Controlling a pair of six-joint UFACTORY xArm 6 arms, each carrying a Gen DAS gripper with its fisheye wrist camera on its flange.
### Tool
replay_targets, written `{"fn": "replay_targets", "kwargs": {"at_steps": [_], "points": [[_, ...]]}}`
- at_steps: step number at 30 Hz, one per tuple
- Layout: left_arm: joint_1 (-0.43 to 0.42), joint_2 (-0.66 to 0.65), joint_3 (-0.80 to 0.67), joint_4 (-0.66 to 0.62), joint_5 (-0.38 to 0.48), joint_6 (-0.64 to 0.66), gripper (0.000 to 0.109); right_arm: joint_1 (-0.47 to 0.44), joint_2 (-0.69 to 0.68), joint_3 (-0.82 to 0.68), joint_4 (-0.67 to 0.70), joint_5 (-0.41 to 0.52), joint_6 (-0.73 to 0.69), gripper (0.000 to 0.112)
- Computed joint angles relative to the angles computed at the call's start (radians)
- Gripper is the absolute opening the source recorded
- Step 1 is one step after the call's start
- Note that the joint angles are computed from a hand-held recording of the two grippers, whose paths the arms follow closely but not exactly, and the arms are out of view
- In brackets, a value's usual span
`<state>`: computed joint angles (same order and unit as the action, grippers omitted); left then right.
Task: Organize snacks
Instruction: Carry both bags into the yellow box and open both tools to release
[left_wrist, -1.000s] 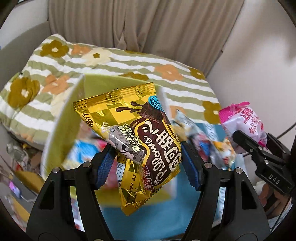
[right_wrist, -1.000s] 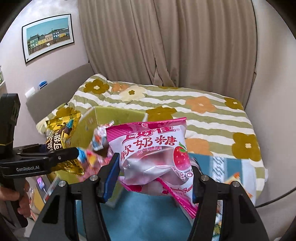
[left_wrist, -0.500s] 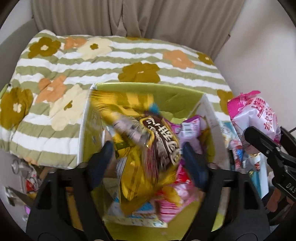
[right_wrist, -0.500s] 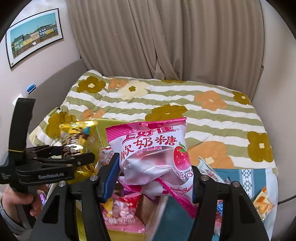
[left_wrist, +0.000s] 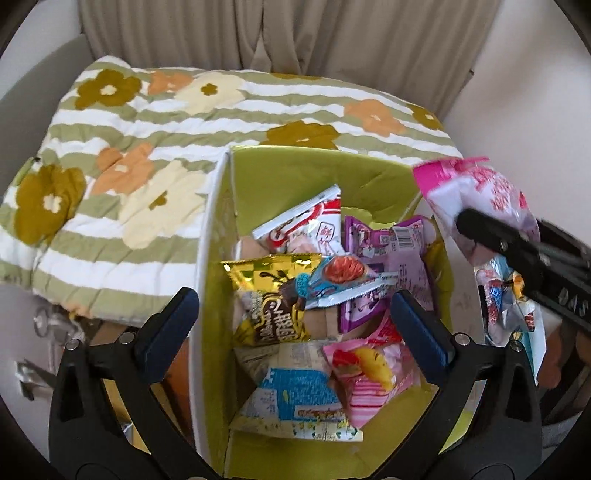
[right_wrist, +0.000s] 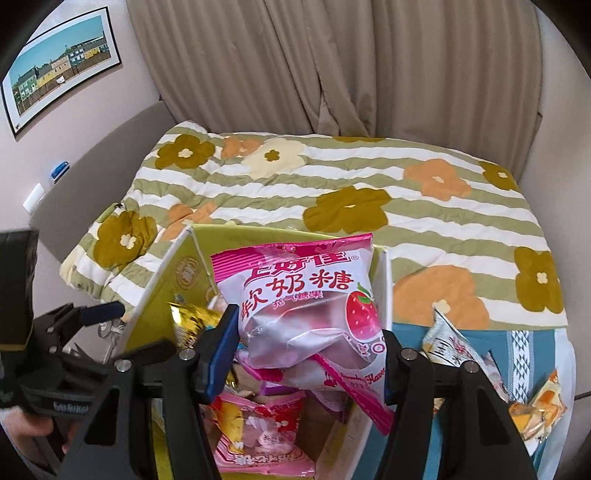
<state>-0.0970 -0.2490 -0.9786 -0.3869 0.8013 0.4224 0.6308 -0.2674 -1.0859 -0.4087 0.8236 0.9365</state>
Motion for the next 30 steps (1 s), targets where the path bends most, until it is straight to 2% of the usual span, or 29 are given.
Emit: {"fn": "replay_targets", "kwargs": {"at_steps": [13,14,16,17,18,30], "points": [[0.026,-0.042,0.042,0.041,-0.029,-0.040,0.102,-0.048,0.126,-0.080,0.087,-0.061,-0.117,0.060],[0.026,-0.044,0.045,0.045,-0.031,-0.043,0.102,-0.051,0.131,-0.079,0.095,-0.077,-0.119,0.065],[0.023,-0.049,0.051,0.055,-0.035,-0.051,0.102,-0.053,0.123,-0.063,0.091,-0.116,-0.114,0.086],[0.021,-0.053,0.055,0.061,-0.037,-0.055,0.102,-0.050,0.117,-0.056,0.082,-0.130,-0.112,0.100],[0.019,-0.057,0.060,0.066,-0.039,-0.059,0.102,-0.046,0.111,-0.051,0.070,-0.137,-0.110,0.102],[0.019,-0.131,0.086,0.054,-0.029,-0.037,0.102,0.002,0.027,-0.010,-0.009,-0.091,-0.060,0.102]]}}
